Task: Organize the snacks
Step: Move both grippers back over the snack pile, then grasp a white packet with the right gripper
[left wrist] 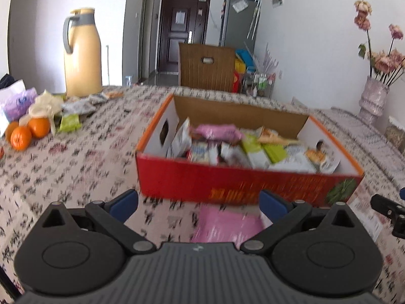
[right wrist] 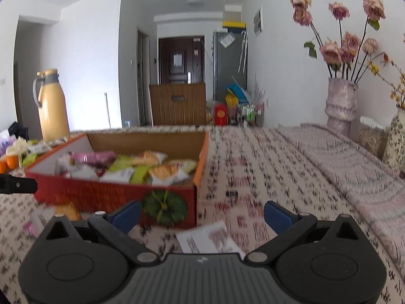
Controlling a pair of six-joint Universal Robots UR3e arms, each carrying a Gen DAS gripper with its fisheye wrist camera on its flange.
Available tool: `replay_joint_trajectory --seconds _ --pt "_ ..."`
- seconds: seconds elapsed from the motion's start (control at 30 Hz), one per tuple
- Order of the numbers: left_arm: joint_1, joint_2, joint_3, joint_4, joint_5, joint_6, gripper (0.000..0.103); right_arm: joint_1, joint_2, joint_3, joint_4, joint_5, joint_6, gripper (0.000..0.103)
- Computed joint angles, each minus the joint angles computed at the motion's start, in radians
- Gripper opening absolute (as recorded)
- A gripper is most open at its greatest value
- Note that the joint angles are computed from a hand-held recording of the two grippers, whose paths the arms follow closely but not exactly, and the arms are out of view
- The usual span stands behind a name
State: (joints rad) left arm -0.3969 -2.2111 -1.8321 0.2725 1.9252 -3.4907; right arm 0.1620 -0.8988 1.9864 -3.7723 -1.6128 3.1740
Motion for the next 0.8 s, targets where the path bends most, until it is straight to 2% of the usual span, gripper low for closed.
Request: replay_joint_trajectory --seconds 0.37,0.7,0.8 --pt "0.033 -0.049 -0.043 0.073 -0.075 -0.007 0.103 0.007 0.011 0.011 0.083 -0.022 -0.026 0.103" --pt "0.037 -0.053 -0.036 0.057 -0.086 -0.013 0.103 0.020 0.057 -0.139 0.293 -0.056 -0.080 0.103" --pt "0.040 -0.051 -0.038 0.058 -0.089 -0.015 0.103 -0.005 0.051 -0.174 0.378 -0.008 -0.071 0.103"
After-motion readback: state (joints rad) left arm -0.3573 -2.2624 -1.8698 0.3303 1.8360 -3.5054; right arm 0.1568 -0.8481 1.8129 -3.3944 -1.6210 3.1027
